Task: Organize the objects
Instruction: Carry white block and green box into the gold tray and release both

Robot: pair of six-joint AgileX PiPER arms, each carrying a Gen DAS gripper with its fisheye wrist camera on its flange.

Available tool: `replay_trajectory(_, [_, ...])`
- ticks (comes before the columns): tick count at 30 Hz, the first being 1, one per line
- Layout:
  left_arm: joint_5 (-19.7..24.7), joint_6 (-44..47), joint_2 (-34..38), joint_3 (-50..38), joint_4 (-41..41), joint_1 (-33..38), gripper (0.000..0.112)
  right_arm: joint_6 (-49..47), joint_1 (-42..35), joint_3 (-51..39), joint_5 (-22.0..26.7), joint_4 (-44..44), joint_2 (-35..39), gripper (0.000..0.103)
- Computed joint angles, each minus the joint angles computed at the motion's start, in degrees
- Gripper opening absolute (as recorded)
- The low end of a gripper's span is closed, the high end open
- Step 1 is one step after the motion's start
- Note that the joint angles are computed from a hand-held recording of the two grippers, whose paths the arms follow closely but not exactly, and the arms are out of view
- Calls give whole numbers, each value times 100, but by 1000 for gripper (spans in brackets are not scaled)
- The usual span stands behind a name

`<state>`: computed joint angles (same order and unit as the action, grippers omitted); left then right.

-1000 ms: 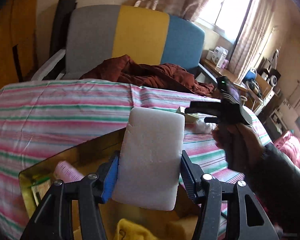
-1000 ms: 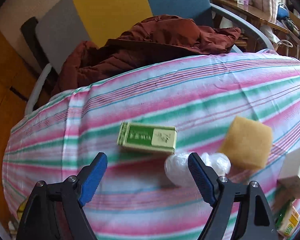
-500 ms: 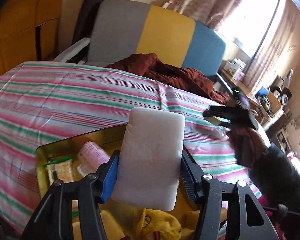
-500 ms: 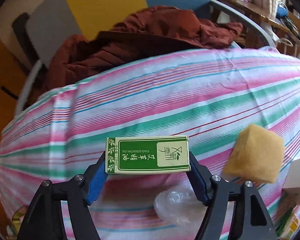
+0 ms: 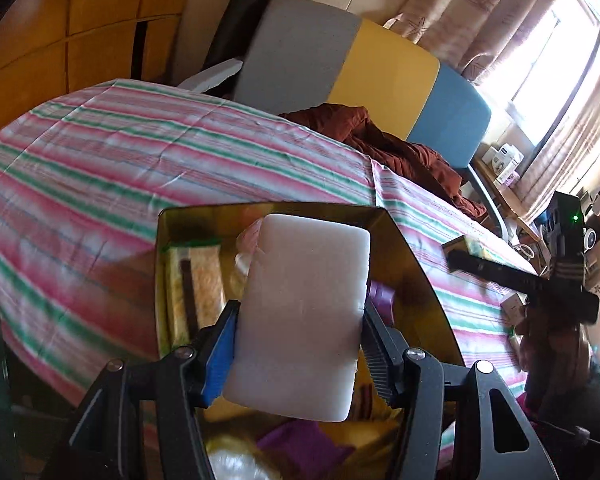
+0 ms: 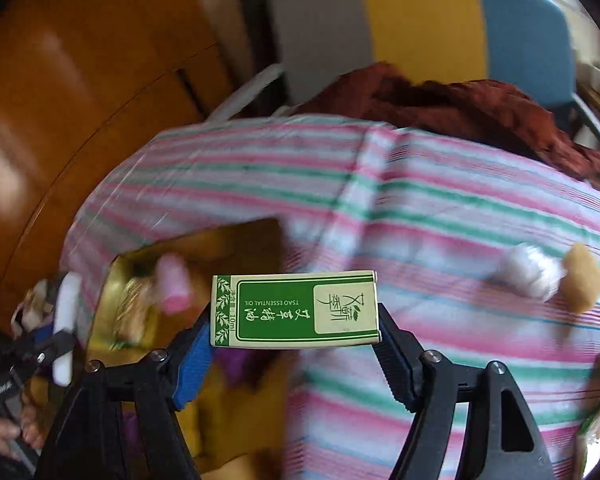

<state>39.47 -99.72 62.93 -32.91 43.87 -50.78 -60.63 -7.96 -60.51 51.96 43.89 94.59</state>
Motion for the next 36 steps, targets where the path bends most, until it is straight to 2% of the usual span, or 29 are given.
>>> replay_trajectory(3, [221, -368, -165, 148, 89, -418, 59, 108, 349, 328, 264, -237, -203, 74])
replay_trajectory(8, [415, -911, -378, 430, 192, -876, 59, 582, 792, 726, 261, -388, -372, 74])
replay_trajectory(14, [478, -1281, -552, 571, 357, -1168, 59, 742, 1297, 866, 16, -126, -641, 76])
replay_trajectory(16, [396, -1247, -528, 581, 343, -1189, 60, 589, 1449, 860, -95, 69, -622, 82])
replay_trajectory(18, [258, -1154, -478, 599, 255, -1186, 62, 826, 1651, 840, -310, -3, -594, 83])
replay_trajectory(20, [74, -1122, -446, 672, 183, -1195, 68, 707, 1545, 825, -132, 230, -527, 83])
replay_trajectory(23, [144, -1247, -330, 703, 200, -1334, 74, 577, 1460, 842, 21, 380, -525, 84])
replay_trajectory(30, [166, -1262, -233, 657, 279, -1193, 78, 533, 1298, 1134, -225, 108, -860, 84])
replay_trajectory(34, [136, -1144, 154, 551, 233, -1045, 77, 414, 1201, 1465, -506, -23, -1199, 84])
replay_trajectory(36, [296, -1255, 311, 466, 309, -1136, 77, 329, 1145, 1616, -622, -35, -1327, 84])
